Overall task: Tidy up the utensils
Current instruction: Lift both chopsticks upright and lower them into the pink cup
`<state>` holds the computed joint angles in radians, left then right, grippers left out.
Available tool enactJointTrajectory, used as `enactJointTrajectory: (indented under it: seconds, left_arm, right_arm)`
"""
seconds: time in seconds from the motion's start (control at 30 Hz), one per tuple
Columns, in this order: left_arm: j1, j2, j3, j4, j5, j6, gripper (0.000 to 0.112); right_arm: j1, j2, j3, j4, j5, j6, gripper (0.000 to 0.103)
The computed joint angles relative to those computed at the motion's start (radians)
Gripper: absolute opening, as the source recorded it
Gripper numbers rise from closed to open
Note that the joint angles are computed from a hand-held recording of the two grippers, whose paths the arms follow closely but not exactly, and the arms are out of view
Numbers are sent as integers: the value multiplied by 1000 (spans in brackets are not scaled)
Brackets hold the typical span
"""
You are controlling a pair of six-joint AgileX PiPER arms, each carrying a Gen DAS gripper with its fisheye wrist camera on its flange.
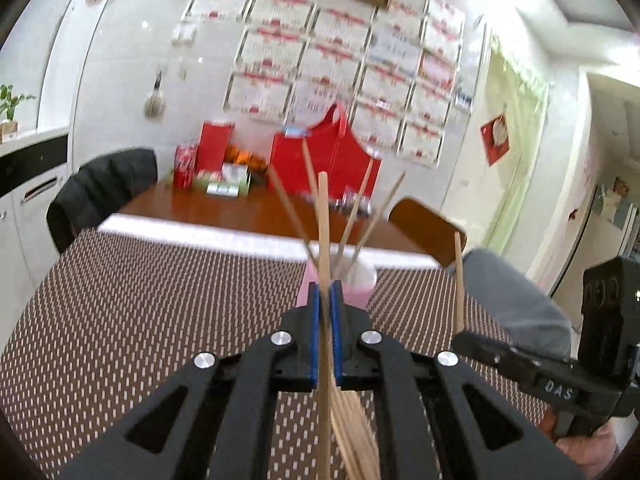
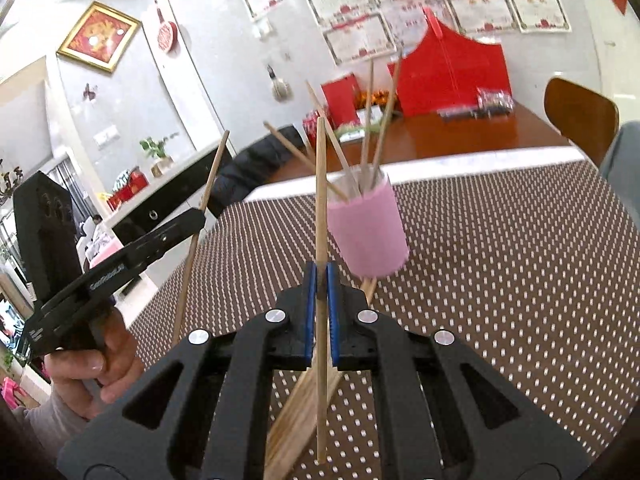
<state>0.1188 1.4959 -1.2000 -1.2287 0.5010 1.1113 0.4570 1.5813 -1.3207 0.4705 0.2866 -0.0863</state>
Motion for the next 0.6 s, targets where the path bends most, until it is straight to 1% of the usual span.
enactJointTrajectory:
  seconds: [0.07, 0.17, 0.2, 0.23, 0.37, 0.5, 0.6]
  left_arm:
    - [0, 21, -43, -65, 5, 43, 5]
    - [0, 54, -117, -160, 16, 100, 5]
    - [-6, 64, -140, -176, 9, 107, 5]
    - [-10, 77, -169, -207, 10, 126, 5]
    - [-36, 137, -281, -329, 10, 222, 5]
    - [-75, 217, -398, -375, -7, 258, 5]
    - [-102, 312, -522, -361, -18, 218, 5]
  right_arm:
    - [-2, -6, -17, -2, -5, -3, 6]
    - [-3, 0, -75, -43, 6, 26, 6]
    - [-4, 9, -112, -67, 13, 42, 6]
    - [-10, 18, -132, -56, 16, 27, 6]
    - [-17, 64, -258, -135, 31, 78, 6]
    - [-42, 148, -431, -169, 50, 113, 6]
    - [-54, 212, -546, -225, 59, 170, 6]
